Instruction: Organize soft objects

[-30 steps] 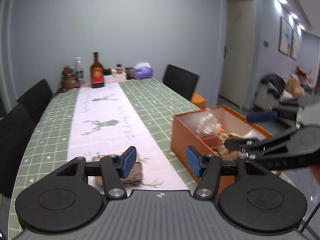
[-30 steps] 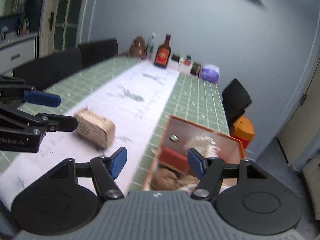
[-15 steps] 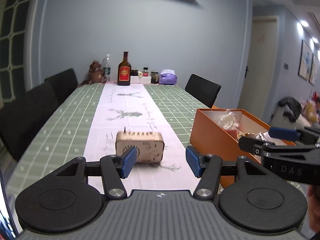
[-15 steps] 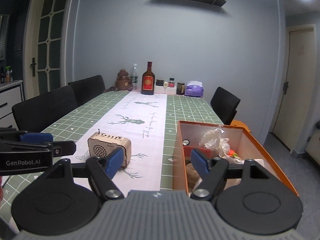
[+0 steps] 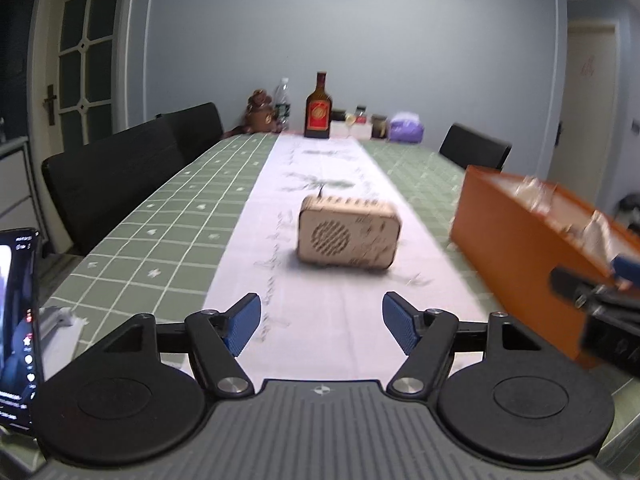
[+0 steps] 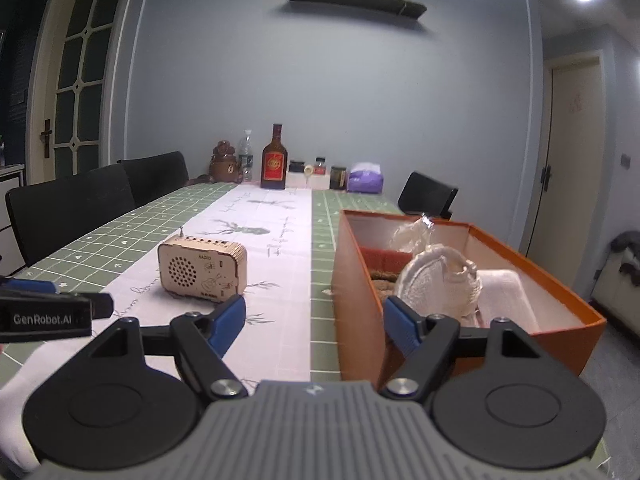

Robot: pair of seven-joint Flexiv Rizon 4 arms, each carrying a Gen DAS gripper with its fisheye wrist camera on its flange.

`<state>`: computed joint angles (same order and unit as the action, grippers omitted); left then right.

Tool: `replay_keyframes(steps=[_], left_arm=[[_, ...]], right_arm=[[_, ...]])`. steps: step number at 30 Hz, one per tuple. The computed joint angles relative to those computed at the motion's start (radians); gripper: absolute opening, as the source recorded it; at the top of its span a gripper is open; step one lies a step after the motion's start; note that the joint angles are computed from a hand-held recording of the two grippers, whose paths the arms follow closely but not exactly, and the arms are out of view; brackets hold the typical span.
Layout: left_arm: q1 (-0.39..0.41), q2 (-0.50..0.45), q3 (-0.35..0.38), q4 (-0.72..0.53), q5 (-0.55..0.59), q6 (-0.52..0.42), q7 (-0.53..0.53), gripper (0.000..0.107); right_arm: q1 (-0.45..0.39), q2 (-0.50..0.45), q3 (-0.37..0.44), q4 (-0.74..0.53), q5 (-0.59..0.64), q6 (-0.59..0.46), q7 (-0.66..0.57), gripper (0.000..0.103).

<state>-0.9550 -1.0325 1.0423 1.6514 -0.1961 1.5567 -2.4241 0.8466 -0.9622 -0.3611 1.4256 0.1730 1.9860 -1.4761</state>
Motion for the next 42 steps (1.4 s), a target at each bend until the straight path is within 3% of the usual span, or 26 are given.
replay_keyframes(steps=[10, 25, 42], left_arm=[[-0.008, 0.004, 0.017, -0.077, 0.119, -0.137, -0.021, 0.089], [-0.017, 0.032, 0.036, -0.103, 0.314, -0.135, -0.182, 0.090], [0.016, 0.092, -0.021, -0.136, 0.532, -0.160, -0.317, 0.090]], right_arm=[[0.010, -0.009, -0.010, -0.003, 0.058, 0.028, -0.016, 0.078], [0.027, 0.023, -0.002, 0.036, 0.082, 0.026, -0.049, 0.079], [0.053, 0.036, -0.031, 0.070, 0.072, -0.004, -0.006, 0.079]])
